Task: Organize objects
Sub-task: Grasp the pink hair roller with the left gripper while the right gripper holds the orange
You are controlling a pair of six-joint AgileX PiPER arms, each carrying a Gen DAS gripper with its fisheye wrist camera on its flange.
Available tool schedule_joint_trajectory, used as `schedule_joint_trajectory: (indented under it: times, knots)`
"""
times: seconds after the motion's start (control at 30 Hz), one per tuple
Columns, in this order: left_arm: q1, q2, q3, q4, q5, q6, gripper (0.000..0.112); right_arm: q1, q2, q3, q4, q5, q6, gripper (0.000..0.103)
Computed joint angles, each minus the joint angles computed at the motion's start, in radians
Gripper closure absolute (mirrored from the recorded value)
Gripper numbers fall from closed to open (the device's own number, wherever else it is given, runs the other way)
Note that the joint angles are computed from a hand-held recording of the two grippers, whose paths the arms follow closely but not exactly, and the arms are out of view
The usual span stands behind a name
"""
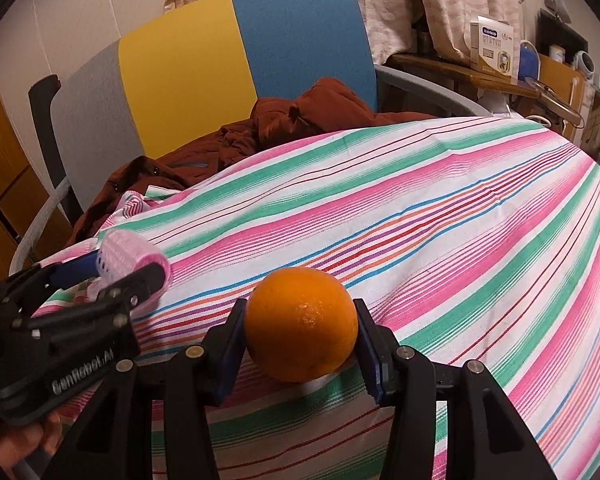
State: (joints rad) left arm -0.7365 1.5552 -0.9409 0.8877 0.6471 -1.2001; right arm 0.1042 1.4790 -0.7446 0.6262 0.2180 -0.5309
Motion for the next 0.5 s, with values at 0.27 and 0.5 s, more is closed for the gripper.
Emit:
schedule_joint_trajectory:
  times: [0.27, 0.5]
  knots:
    - [-0.122, -0.068, 0.089, 0.106, 0.108, -0.177, 0.047, 0.010, -0.004, 0.006, -0.055, -0.026, 0.063, 0.053]
    - [-0.251, -0.129, 0.135, 0.080, 0.209, -0.231, 0.047, 0.035, -0.026, 0.028, -0.144, -0.077, 0.154, 0.053]
